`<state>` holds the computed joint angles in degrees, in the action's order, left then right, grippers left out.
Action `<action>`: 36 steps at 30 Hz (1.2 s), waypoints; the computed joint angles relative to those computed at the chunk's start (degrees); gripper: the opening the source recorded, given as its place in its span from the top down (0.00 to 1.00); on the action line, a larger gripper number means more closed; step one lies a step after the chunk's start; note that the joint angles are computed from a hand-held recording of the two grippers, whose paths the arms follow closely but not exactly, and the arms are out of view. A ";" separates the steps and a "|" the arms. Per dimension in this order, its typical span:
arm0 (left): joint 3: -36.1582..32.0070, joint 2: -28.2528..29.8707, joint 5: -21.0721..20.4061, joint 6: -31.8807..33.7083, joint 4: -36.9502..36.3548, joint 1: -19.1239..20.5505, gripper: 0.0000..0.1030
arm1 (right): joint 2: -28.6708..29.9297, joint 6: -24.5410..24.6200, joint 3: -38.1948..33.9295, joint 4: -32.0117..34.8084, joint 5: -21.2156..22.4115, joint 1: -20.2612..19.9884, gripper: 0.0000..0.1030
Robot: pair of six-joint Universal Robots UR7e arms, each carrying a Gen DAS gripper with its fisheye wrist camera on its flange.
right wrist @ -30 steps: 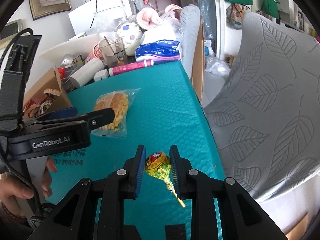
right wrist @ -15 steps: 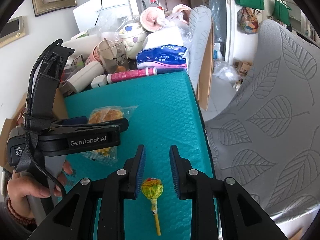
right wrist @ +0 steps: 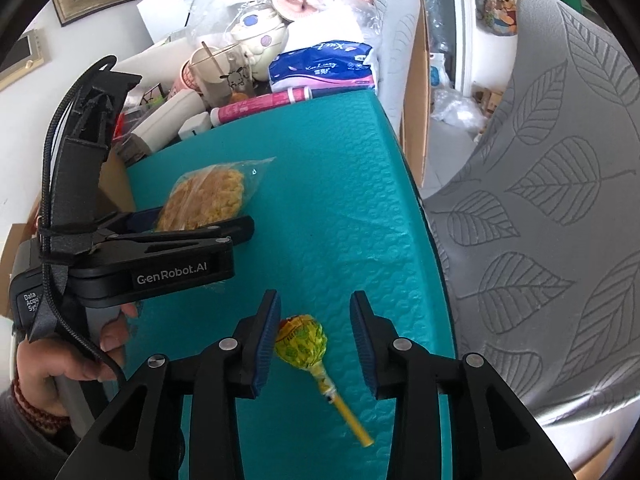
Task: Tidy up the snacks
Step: 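Carry the waffle bag with the left tool while the right tool carries the lollipop to the box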
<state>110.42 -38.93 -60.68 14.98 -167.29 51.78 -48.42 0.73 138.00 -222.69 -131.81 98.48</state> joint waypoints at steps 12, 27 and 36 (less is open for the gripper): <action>6.52 -7.51 -2.86 0.28 5.72 0.30 0.19 | 3.89 0.92 0.95 -2.79 -3.36 2.75 0.75; 19.66 -22.37 -3.34 0.59 8.32 0.99 0.19 | 8.97 11.08 1.58 -1.41 -8.50 13.28 0.75; 24.92 -30.20 -2.85 1.58 8.76 0.91 0.19 | 11.91 19.32 1.87 1.38 -9.01 18.69 0.75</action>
